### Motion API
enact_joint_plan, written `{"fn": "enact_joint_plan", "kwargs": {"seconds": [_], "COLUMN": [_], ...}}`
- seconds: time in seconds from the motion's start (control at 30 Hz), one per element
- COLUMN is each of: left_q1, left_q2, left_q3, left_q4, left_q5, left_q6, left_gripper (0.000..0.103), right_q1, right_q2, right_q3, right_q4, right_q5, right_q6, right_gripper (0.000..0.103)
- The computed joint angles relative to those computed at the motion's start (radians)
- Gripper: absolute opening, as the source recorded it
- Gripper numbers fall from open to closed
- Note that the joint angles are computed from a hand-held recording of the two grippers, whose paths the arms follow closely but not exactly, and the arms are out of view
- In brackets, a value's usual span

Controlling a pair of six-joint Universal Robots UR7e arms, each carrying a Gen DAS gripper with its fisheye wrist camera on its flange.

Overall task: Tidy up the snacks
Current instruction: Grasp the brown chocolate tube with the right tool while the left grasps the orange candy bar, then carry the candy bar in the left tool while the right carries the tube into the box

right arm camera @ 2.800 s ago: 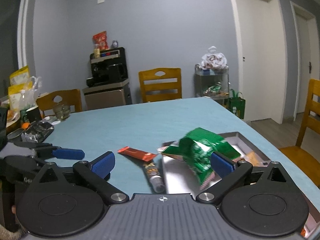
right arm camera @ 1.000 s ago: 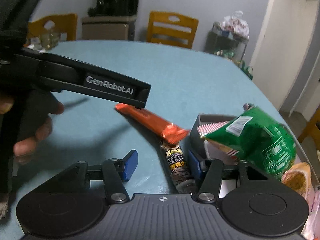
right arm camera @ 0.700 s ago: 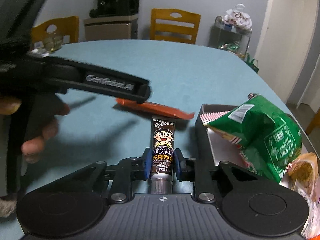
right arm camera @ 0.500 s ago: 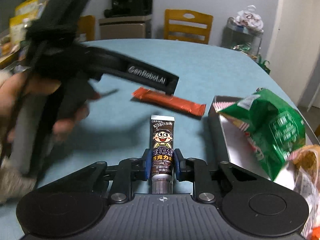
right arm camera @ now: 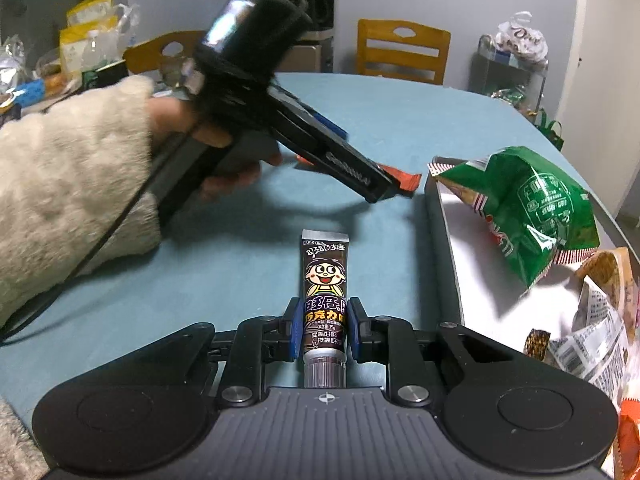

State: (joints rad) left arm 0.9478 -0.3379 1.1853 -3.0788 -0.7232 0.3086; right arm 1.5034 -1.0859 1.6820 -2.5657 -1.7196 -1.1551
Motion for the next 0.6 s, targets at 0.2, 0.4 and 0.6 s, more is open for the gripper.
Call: {"fn": "enact_joint_plan", "kwargs": {"seconds": [0.2, 0.4, 0.6], "left_q1": [0.015, -0.020, -0.065], "left_q2": [-0.060, -0.086, -0.051], "left_q3": [0.054, 0.134, 0.164], "left_q4": [0.074, 0.046, -0.048], "left_q5": [-0.083, -0.026, 0.105], "left_q6": [-0.100, -0.163, -0.140], "left_gripper": [0.044, 0.025, 0.019], "right_q1": [-0.012, -0.014, -0.024], "right_q2": [-0.011, -0.003, -0.004], "right_q3": [0.000, -0.011, 0.024], "right_q4": [0.026, 0.030, -0.035], "right_q5": [0.020, 0.030, 0.057], "right_q6": [0.000, -0.006, -0.061], "right_gripper": [0.024, 0.025, 0.024]}}
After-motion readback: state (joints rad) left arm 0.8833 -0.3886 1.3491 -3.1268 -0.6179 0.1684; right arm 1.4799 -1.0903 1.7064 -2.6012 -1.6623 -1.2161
